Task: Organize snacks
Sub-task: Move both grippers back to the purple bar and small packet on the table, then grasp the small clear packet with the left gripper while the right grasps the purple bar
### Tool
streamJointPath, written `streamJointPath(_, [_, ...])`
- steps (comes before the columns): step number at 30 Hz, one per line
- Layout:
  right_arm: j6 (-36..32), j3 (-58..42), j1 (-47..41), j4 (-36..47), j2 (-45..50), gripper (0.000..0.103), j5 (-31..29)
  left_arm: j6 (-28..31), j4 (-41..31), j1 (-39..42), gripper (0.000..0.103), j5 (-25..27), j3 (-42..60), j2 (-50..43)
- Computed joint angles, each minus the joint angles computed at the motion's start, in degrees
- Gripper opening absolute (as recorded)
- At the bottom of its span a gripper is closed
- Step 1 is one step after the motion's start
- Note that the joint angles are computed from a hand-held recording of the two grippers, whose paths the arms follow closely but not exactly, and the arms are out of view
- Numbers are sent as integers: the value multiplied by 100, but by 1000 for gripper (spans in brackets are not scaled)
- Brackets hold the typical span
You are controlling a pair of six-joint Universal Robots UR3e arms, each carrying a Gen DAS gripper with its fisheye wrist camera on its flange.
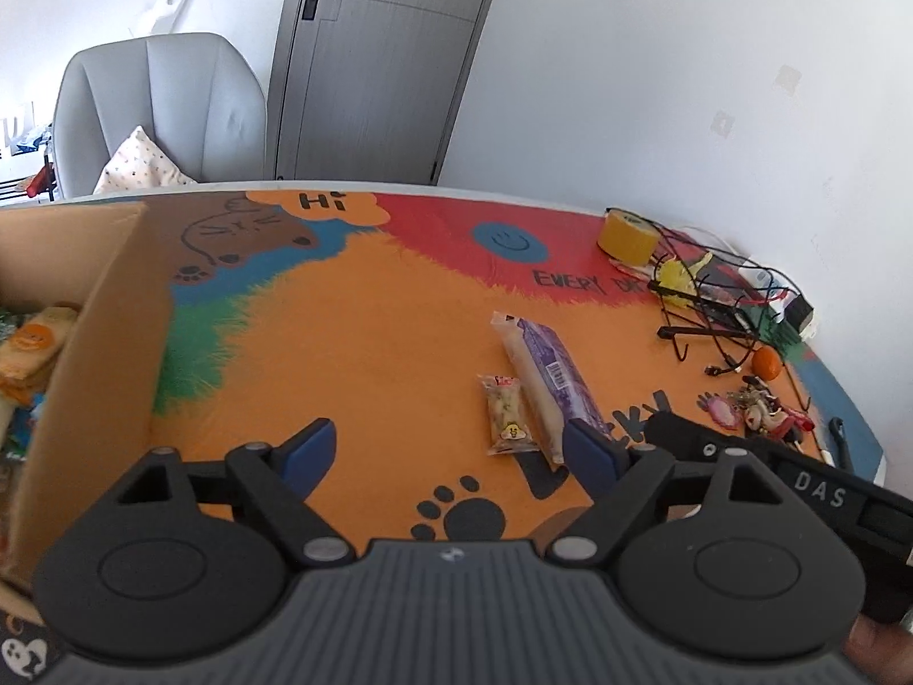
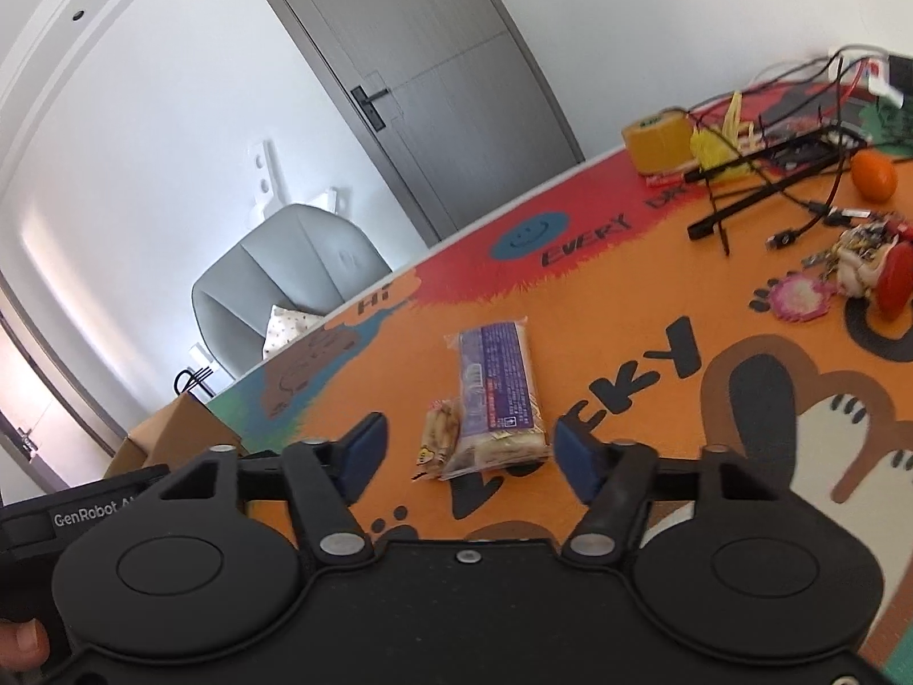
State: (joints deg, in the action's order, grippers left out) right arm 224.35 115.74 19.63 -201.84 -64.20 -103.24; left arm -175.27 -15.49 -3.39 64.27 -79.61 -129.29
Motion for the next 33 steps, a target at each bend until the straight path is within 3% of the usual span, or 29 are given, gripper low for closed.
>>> streamJointPath(5, [-12,-98,-307,-68,230,57,436,-160,-460,-151,62,92,799,-485])
streamJointPath(14, [-181,-629,-627,131,726,53,896,-322,-1210,-379,48,139,2287,-1378])
streamJointPath(17, [-251,-858,-694,264,907,47,1006,-365,-1501,-445,42,178,2808,-1683])
streamJointPath(25, [-449,-808,-759,-176,1148,40,1184,-495,-2148,-611,40,306,4092,-2430])
streamJointPath(33, [-463,-351,-796,-262,851,39,1081,-491,-2561,-811,40,378,4975,-2957])
